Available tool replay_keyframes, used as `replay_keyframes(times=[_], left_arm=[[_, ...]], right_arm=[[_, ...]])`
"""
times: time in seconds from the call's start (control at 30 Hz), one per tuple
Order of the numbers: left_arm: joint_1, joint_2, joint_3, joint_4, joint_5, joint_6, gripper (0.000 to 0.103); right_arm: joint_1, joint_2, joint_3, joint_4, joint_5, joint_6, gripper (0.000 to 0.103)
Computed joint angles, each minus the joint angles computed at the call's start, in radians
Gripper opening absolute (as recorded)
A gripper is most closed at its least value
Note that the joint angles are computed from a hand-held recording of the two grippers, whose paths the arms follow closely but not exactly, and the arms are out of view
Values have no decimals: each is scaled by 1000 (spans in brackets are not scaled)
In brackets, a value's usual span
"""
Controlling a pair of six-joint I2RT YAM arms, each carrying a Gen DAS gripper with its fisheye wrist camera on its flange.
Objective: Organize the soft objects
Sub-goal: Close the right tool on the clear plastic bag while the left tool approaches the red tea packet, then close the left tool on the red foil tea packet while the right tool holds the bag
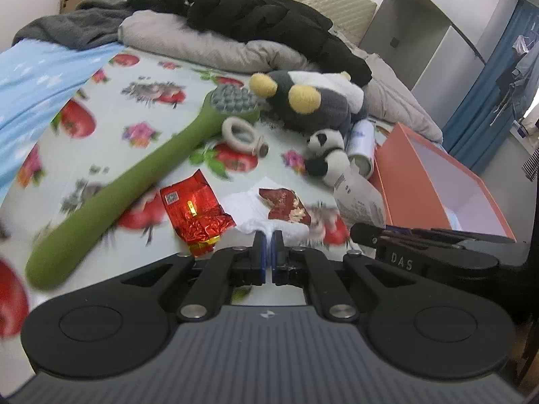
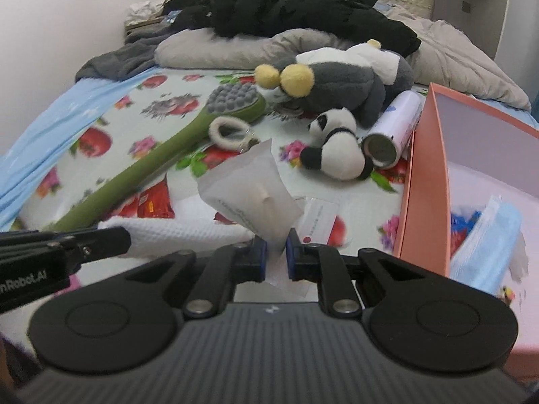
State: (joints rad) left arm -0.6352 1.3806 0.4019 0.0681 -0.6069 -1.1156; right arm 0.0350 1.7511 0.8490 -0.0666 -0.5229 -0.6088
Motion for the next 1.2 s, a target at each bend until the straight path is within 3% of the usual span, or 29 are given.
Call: replay_keyframes(times=[0.2, 0.4, 0.47, 0.6, 0.67, 0.7, 0.73, 0.8, 0.87, 0.93, 1.1, 1.2], left_arm=[[-225, -54, -28, -176, -83, -263, 4], [-355, -35, -37, -264, -98, -454, 4], [-352, -35, -65, -208, -66, -438, 4], [-367, -30, -70, -226, -55, -474, 8], [-373, -40, -73, -235, -58, -482, 23], [-370, -44, -72, -239, -58, -482, 41], [-370, -47, -68, -253, -63, -487, 49], [-364, -55, -64, -264, -67, -479, 51], [-348, -69, -70, -260, -60, -471, 57], [-326, -87, -82, -252, -57, -462, 64], [-232, -127, -107, -230, -39, -382, 69], [-148, -125, -113, -205, -22, -318, 69]], right_arm=[[-51, -88, -113, -44, -4, -124, 15], [-92, -105, -205, -20, 35, -226, 15], [-104, -91, -209, -22, 38, -233, 16], [-123, -73, -190, -54, 18, -227, 17], [-128, -70, -174, -84, 7, -231, 22], [-131, -69, -167, -96, 2, -231, 31], [-132, -68, -162, -105, 0, -229, 37], [-143, -69, -149, -135, -16, -235, 52], [-159, -64, -126, -185, -36, -249, 57], [-176, -54, -102, -234, -61, -263, 58], [-186, -34, -60, -296, -116, -263, 58], [-176, -45, -69, -272, -154, -238, 58]])
